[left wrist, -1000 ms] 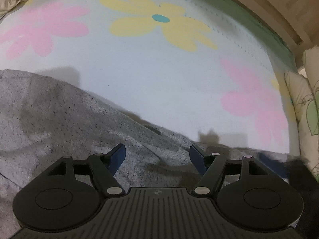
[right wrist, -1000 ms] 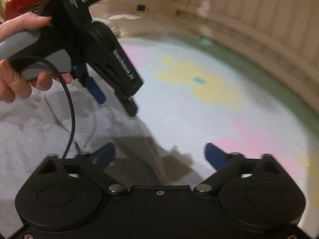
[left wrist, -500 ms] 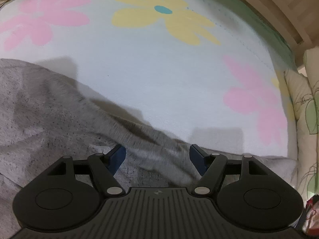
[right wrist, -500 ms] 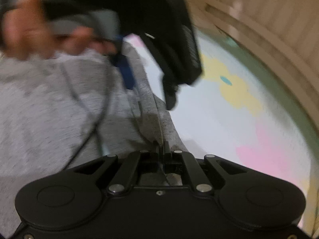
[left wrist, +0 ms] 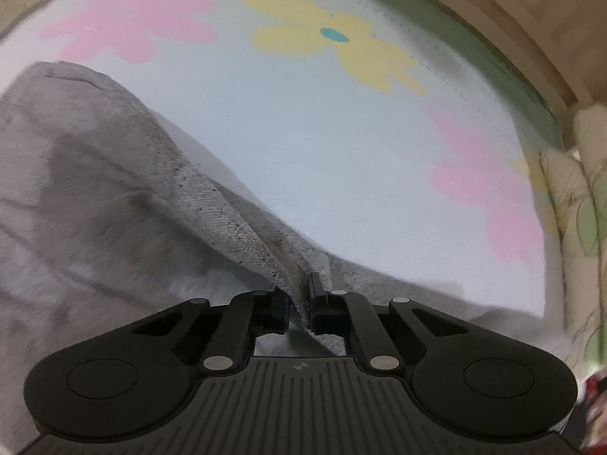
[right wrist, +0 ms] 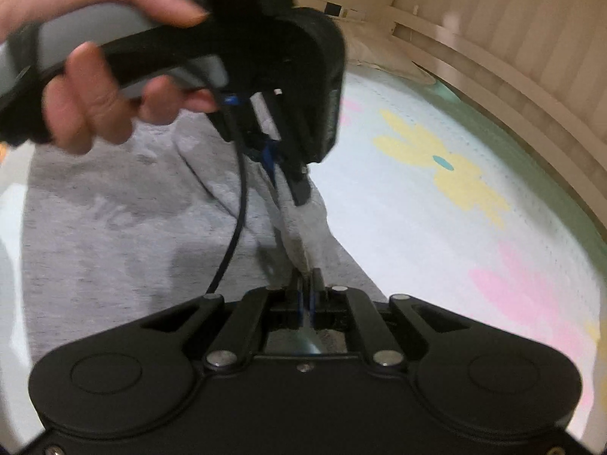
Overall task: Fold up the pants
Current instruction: 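Lift the pants with both grippers and fold them over onto themselves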
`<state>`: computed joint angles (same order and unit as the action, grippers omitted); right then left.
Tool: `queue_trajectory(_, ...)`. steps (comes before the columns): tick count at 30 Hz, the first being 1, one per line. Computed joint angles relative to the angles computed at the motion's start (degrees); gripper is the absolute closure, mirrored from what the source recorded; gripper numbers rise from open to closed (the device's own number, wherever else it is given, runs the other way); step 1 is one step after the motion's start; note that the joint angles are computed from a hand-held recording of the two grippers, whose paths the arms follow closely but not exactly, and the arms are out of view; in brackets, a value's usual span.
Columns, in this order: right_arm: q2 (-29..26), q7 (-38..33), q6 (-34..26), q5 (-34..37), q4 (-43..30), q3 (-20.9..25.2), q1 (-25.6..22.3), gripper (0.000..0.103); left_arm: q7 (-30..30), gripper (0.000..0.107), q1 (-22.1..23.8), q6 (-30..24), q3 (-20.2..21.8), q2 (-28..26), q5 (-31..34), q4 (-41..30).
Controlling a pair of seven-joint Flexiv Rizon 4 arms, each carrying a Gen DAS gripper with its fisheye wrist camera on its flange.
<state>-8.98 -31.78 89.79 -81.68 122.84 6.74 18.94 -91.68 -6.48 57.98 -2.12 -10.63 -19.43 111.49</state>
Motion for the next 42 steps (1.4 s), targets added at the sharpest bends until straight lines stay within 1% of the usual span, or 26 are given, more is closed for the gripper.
queue_trajectory(4, 3.27, -2.71, -1.46, 9.37, 3.33, 2.90, 1.44, 0.091, 0.22, 0.098, -1.36, 6.65, 0.69, 5.45, 0.99, 7.88)
queue_trajectory(5, 3.12, 0.02, -1.37, 7.89, 3.41, 2.62, 2.23, 0.090, -0.04, 0.098, -1.65, 7.93, 0.90, 6.81, 1.42, 9.75)
queue_trajectory(6, 4.28, -0.41, -1.61, 9.99, 4.63, 3.34, 2.52, 0.089, -0.53, 0.098, -1.93, 8.84, 1.17, 8.54, 1.89, 11.71)
queue_trajectory(9, 6.84, -5.50, -3.48, 20.48, 7.89, 6.33, 3.96, 0.086, -1.74, 0.098, -2.57, 11.86, 1.65, 12.60, 2.79, 16.79)
queue_trajectory(12, 9.87, -6.39, -4.77, 28.14, 10.53, 8.49, 5.38, 0.078, -1.98, 0.098, -2.73, 12.26, 2.04, 15.53, 2.81, 19.56)
queue_trajectory(13, 11.06, -4.81, -5.11, 28.81, 11.47, 8.95, 5.41, 0.072, -2.27, 0.098, -2.70, 12.34, 2.10, 16.33, 3.42, 20.41)
queue_trajectory(14, 11.98, -2.46, -5.27, 28.75, 12.22, 9.34, 5.12, 0.069, -2.18, 0.098, -2.61, 12.57, 2.12, 16.67, 4.12, 21.01)
queue_trajectory(15, 12.70, -0.65, -5.87, 29.74, 12.54, 9.65, 4.85, 0.069, -2.47, 0.098, -2.33, 12.53, 2.05, 16.83, 5.27, 21.26)
queue_trajectory(17, 15.49, 3.97, -7.96, 30.86, 14.05, 10.19, 3.26, 0.061, -2.88, 0.099, -1.84, 12.60, 2.01, 16.56, 6.73, 21.64)
queue_trajectory(18, 17.28, 6.29, -10.22, 31.58, 14.93, 10.38, 2.10, 0.059, -3.12, 0.099, -1.46, 12.40, 1.89, 15.77, 7.55, 21.26)
queue_trajectory(19, 19.18, 7.67, -12.98, 32.85, 15.73, 10.60, 1.10, 0.058, -2.79, 0.099, -1.49, 12.01, 2.27, 16.41, 7.32, 22.14)
queue_trajectory(21, 22.79, 8.81, -19.29, 36.16, 17.00, 10.42, -1.14, 0.056, -2.14, 0.099, -1.33, 11.39, 2.35, 15.03, 5.89, 21.61)
queue_trajectory(22, 24.49, 9.27, -22.31, 37.41, 17.64, 10.35, -2.40, 0.053, -2.37, 0.099, -1.15, 10.89, 2.50, 15.32, 6.10, 21.94)
queue_trajectory(24, 27.87, 10.72, -28.10, 38.19, 19.01, 9.99, -5.79, 0.050, -1.34, 0.099, -1.02, 10.30, 2.38, 13.86, 4.97, 21.22)
queue_trajectory(26, 30.58, 11.25, -31.29, 37.99, 20.59, 8.92, -9.45, 0.037, -0.95, 0.099, -0.98, 10.52, 2.21, 12.68, 4.07, 20.99)
queue_trajectory(27, 31.82, 12.47, -31.84, 36.54, 21.50, 8.40, -11.94, 0.035, -0.52, 0.099, -1.02, 10.45, 2.20, 12.42, 3.37, 21.14)
queue_trajectory(28, 32.83, 14.15, -31.62, 34.34, 22.45, 7.86, -14.65, 0.032, -0.26, 0.099, -1.04, 10.08, 2.22, 12.54, 3.09, 21.37)
queue_trajectory(29, 33.46, 15.51, -30.62, 32.69, 23.33, 7.05, -16.93, 0.026, -0.42, 0.099, -1.03, 10.12, 2.26, 12.77, 3.43, 21.72)
queue_trajectory(31, 33.90, 17.44, -28.06, 31.12, 24.77, 5.56, -20.31, 0.017, -1.10, 0.099, -0.92, 10.70, 2.22, 13.32, 5.25, 22.22)
queue_trajectory(33, 33.94, 19.13, -23.47, 29.51, 26.49, 3.75, -23.81, 0.017, -2.01, 0.099, -0.72, 11.02, 1.87, 12.77, 7.70, 21.45)
queue_trajectory(35, 32.17, 23.09, -19.42, 28.60, 27.18, 4.46, -25.89, 0.017, -3.30, 0.099, -0.62, 11.32, 1.61, 11.98, 10.06, 20.58)
queue_trajectory(36, 31.28, 23.67, -16.67, 28.43, 27.70, 3.74, -26.84, 0.017, -3.72, 0.099, -0.61, 11.48, 1.55, 11.72, 11.25, 20.23)
queue_trajectory(39, 28.52, 26.19, -12.23, 27.53, 27.71, 3.89, -29.64, 0.017, -5.75, 0.099, -0.73, 11.69, 1.32, 10.47, 14.70, 18.73)
queue_trajectory(40, 27.53, 27.68, -9.57, 26.70, 27.82, 3.67, -30.88, 0.018, -6.40, 0.099, -0.82, 11.56, 1.30, 10.30, 15.63, 18.32)
queue_trajectory(41, 26.94, 27.75, -7.77, 27.80, 27.92, 3.37, -30.95, 0.024, -7.21, 0.099, -0.90, 11.50, 1.26, 9.97, 16.77, 17.85)
queue_trajectory(42, 25.47, 27.72, -4.70, 28.74, 28.14, 2.94, -31.31, 0.036, -8.04, 0.099, -1.06, 11.49, 1.27, 9.94, 17.75, 17.68)
